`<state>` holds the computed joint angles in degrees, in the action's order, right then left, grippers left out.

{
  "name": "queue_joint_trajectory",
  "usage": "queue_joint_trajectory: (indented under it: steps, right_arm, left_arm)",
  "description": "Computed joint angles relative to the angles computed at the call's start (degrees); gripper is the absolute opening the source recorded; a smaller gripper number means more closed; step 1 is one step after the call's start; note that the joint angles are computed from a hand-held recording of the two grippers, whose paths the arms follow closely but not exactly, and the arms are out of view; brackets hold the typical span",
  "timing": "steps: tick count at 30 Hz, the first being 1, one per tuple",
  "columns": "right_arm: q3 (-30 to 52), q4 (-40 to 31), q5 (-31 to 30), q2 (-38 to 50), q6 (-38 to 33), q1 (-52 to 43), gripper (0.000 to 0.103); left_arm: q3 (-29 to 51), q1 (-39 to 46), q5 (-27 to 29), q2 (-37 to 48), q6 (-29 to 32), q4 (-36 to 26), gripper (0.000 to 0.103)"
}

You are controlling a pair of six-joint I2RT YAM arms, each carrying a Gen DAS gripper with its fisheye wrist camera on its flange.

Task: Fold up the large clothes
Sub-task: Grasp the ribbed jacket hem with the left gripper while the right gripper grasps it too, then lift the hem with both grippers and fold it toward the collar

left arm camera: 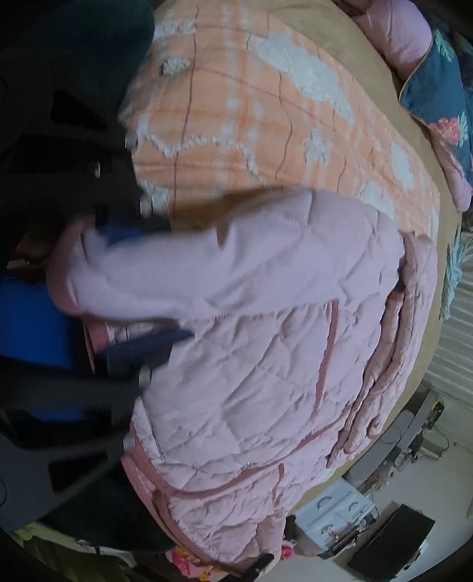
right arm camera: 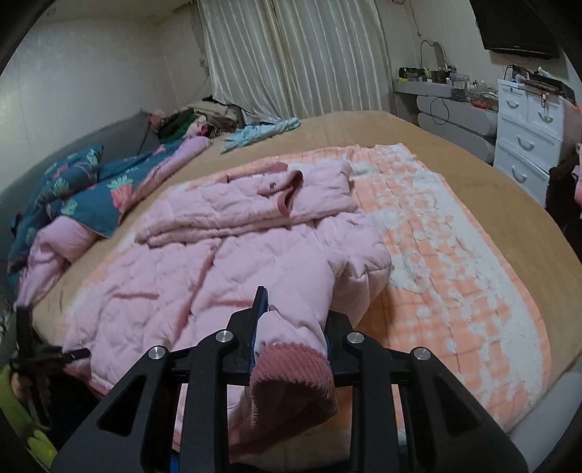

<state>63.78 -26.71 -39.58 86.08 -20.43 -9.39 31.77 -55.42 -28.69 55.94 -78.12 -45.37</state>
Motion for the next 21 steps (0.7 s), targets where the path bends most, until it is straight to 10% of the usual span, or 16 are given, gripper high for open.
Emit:
queue_joint_trajectory:
  steps: [21]
  right_arm:
    - [-2.04,2.77,-4.1,-0.23,3.83,-3.27,0.023]
  left_arm:
    - [6.59,3.97,-4.46,-1.82,9.73,0.51,0.006]
